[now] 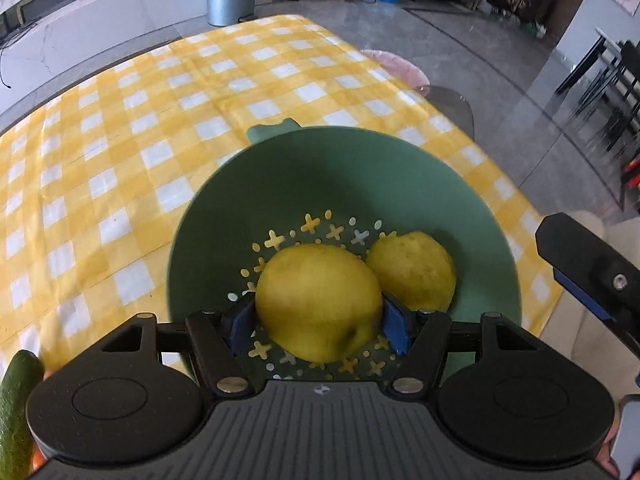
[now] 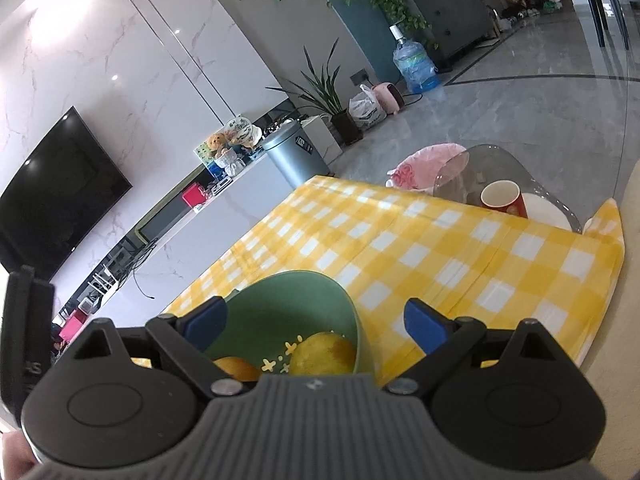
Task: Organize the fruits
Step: 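Lower the brown pear into the green colander and open the left tool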
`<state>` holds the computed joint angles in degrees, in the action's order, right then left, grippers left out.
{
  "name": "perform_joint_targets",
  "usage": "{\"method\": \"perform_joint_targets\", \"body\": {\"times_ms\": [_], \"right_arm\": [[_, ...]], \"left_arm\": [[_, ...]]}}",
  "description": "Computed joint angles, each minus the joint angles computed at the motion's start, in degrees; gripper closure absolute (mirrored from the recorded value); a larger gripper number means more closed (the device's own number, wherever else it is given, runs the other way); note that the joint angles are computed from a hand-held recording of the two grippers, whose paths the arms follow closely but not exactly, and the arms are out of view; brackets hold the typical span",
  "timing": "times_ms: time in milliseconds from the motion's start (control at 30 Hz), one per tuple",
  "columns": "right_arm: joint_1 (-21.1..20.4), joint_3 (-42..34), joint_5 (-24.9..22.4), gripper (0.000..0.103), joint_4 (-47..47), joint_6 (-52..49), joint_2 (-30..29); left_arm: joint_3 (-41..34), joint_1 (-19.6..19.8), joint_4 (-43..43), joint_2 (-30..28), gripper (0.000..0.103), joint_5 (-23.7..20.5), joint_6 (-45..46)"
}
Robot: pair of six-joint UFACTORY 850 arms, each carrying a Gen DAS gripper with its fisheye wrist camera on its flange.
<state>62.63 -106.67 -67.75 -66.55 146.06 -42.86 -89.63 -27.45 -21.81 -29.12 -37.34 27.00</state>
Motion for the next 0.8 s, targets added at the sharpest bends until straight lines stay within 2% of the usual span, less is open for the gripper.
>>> {"method": "perform_joint_targets", "body": {"times_ms": [167, 267, 367, 500, 667, 733, 800], "right_arm": [[-0.2, 0.4, 1.1, 0.010, 0.3, 0.0, 0.2], [-0.2, 0.3, 1.2, 0.010, 0.4, -0.1, 0.2], [-0.2, 0.4, 1.6, 0.010, 0.9, 0.1, 0.2], [-0.4, 0.6, 1.9, 0.010, 1.1, 0.4, 0.4], [-0.5, -0.6, 1.6, 0.010, 2.5, -1.7, 0.0], [-1.1, 0.2, 5.0, 0.004, 4.3, -3.3, 0.9], [-1.4, 0.4, 6.9, 0.004, 6.3, -3.6, 1.3]], "left_arm": [[-0.7, -0.6, 3.0, -0.6, 0.028, -0.3, -0.9], [0.5, -0.6, 2.8, 0.4, 0.028, 2.0, -0.6], [-1.2, 0.0, 0.9, -0.3, 0.027, -0.1, -0.4], [-1.3, 0.8, 0.3, 0.1, 0.027, -0.6, -1.2], [2.2, 2.4, -7.9, 3.0, 0.021, 2.2, 4.0], [2.7, 2.6, -8.3, 3.8, 0.021, 1.8, 3.9], [3.3, 3.2, -9.8, 4.6, 0.019, 0.6, 5.1]]}}
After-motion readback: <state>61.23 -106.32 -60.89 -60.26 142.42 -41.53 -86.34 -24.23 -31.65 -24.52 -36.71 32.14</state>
